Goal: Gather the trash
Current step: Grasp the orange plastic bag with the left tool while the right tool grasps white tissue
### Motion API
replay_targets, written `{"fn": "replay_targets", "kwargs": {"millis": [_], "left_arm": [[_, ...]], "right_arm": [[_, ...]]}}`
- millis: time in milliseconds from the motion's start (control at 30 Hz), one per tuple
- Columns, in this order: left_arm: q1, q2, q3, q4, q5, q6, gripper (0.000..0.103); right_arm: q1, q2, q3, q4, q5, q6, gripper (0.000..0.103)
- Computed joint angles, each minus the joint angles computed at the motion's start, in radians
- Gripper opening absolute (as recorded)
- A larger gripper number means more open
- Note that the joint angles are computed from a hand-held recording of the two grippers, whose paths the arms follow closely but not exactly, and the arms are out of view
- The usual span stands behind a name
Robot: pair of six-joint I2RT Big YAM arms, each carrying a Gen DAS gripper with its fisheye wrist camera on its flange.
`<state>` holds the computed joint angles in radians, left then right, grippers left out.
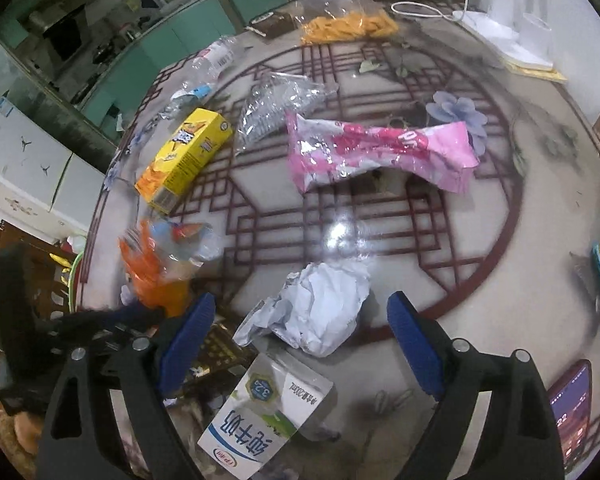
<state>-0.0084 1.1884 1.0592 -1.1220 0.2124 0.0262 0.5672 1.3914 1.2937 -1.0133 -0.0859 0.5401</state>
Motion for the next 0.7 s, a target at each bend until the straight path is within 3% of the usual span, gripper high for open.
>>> {"fn": "replay_targets", "kwargs": {"millis": [433, 500, 533, 633, 700], "left_arm": [[0.123, -0.150, 0.086, 0.014, 0.022, -0.105, 0.020], [0.138, -0.161, 0.104, 0.017, 0.017, -0.114, 0.020], [0.139, -0.167, 0.110, 0.020, 0.005, -0.120, 0.020], [0.144, -0.186, 0.125, 0.032, -0.039, -0.124, 0.020], [0.152, -0.194, 0.130, 0.038, -0.046, -0.124, 0.020]], "right_arm": [[0.012, 0.076, 0.025, -0.017, -0.056, -0.003, 0.085], [0.020, 0.081, 0.027, -0.017, -0.054, -0.022, 0.065], [0.023, 0.084, 0.030, -0.020, -0.052, -0.028, 0.040], [0.029, 0.081, 0.035, -0.006, -0.062, -0.037, 0.030], [0.038, 0.074, 0.044, 0.007, -0.049, -0.048, 0.029]]}}
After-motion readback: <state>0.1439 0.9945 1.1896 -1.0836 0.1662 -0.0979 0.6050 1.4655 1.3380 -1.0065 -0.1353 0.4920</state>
